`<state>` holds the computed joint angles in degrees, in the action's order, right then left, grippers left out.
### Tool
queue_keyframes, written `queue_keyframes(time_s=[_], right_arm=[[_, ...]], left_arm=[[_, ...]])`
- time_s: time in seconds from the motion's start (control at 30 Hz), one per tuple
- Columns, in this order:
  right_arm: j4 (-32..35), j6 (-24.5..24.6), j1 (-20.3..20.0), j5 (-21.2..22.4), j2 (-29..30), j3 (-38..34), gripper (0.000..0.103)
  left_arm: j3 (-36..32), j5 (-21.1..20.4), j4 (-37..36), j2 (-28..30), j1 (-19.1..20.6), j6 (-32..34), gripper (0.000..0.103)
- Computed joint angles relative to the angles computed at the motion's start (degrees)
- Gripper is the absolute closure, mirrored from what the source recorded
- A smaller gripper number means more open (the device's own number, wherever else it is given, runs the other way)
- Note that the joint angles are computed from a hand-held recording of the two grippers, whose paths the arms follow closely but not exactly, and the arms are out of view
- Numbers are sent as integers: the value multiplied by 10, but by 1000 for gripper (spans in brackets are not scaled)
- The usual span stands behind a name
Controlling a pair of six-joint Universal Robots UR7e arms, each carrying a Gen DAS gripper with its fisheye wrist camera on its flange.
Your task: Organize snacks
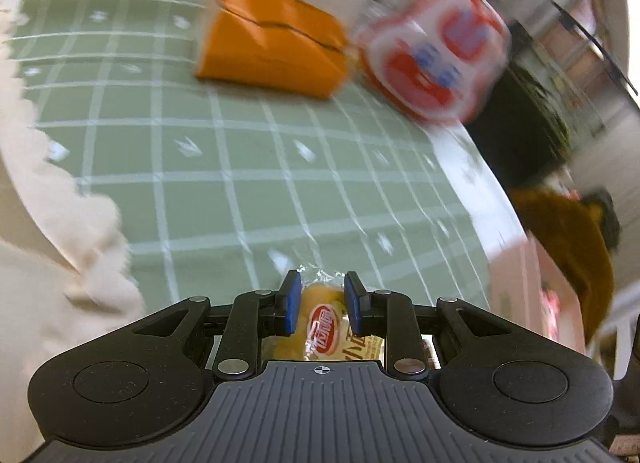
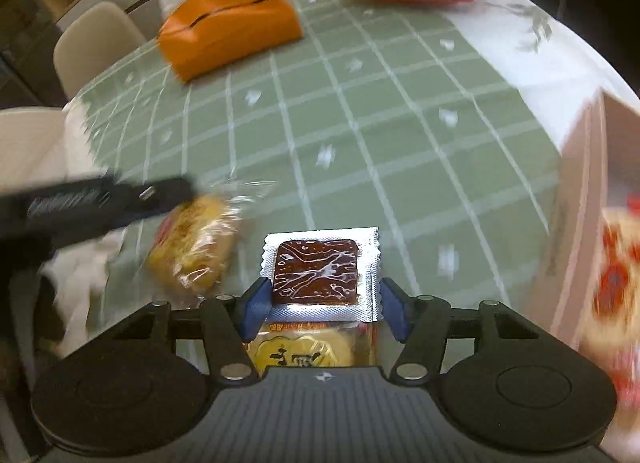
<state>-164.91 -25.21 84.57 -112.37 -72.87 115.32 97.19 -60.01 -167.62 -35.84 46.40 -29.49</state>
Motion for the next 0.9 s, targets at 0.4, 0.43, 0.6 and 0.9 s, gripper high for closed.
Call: queue_keyframes(time_s=[0.4,0.43,0.6,0.9], right_arm=[[-70,-26,-50,-3,-144,154,52],[-70,-27,-57,4,-157,163,52],[-150,-73,-82,-6,-195,218,52],[-158,-49,-157,70,-288,283,41]], left_arm=[[86,-136,-3,-27,-40,-40,75],[101,-132,-16,-34,-48,-46,75],[157,-3,-15,-82,-95,-91,75],[224,163,105,-143,-121,-266,75]])
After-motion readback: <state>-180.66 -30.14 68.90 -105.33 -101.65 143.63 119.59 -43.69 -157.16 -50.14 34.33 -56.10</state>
